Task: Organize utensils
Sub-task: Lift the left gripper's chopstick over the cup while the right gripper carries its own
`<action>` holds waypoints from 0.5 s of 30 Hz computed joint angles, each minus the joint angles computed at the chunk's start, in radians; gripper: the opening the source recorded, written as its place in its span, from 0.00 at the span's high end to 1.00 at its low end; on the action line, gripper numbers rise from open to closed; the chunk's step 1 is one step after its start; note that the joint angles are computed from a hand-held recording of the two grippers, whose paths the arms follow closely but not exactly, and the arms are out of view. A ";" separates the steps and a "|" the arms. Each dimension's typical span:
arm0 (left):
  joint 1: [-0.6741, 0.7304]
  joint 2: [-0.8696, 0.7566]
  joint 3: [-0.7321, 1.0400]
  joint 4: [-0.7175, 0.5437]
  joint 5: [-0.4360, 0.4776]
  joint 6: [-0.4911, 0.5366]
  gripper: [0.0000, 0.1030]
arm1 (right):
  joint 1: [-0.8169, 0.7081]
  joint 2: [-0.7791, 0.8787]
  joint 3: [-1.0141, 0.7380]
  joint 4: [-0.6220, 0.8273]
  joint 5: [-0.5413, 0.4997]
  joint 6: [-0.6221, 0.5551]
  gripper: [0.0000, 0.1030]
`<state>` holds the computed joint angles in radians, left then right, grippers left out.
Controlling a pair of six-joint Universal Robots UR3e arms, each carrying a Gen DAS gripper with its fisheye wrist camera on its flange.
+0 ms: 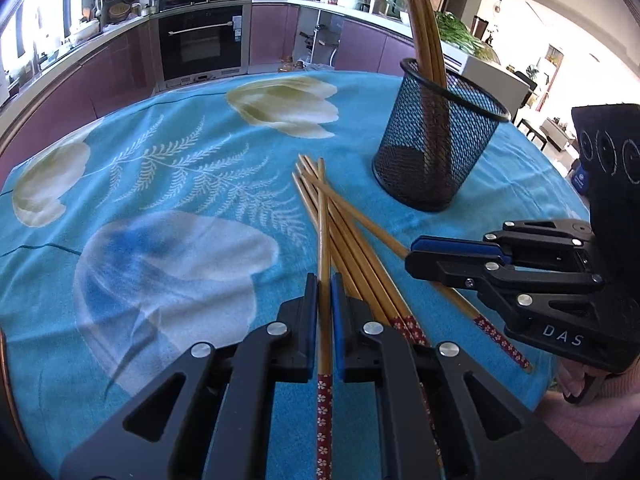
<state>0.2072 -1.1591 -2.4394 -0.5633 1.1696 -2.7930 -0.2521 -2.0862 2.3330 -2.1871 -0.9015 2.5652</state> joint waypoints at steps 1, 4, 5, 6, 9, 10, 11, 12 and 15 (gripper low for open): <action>-0.003 -0.002 -0.002 0.004 0.003 0.004 0.93 | 0.011 0.009 0.001 -0.012 -0.006 0.009 0.94; -0.009 -0.011 0.008 -0.012 0.008 0.023 0.92 | 0.026 0.025 -0.005 -0.021 -0.027 0.016 0.94; -0.008 -0.016 0.010 -0.017 0.007 0.028 0.91 | 0.036 0.036 -0.004 -0.038 -0.036 0.027 0.94; -0.007 -0.023 0.014 -0.022 0.003 0.038 0.91 | 0.045 0.048 -0.009 -0.046 -0.047 0.032 0.94; -0.009 -0.043 0.034 -0.031 -0.002 0.059 0.89 | 0.047 0.062 -0.013 -0.050 -0.049 0.029 0.94; -0.006 -0.051 0.041 -0.036 -0.009 0.066 0.88 | 0.053 0.070 -0.015 -0.061 -0.054 0.033 0.94; -0.003 -0.065 0.052 -0.041 -0.017 0.070 0.88 | 0.056 0.074 -0.017 -0.066 -0.056 0.035 0.94; -0.002 -0.077 0.061 -0.042 -0.020 0.071 0.88 | 0.059 0.077 -0.019 -0.071 -0.059 0.037 0.94; -0.016 -0.110 0.088 -0.031 -0.003 0.050 0.91 | 0.041 0.054 -0.020 -0.042 -0.037 0.014 0.94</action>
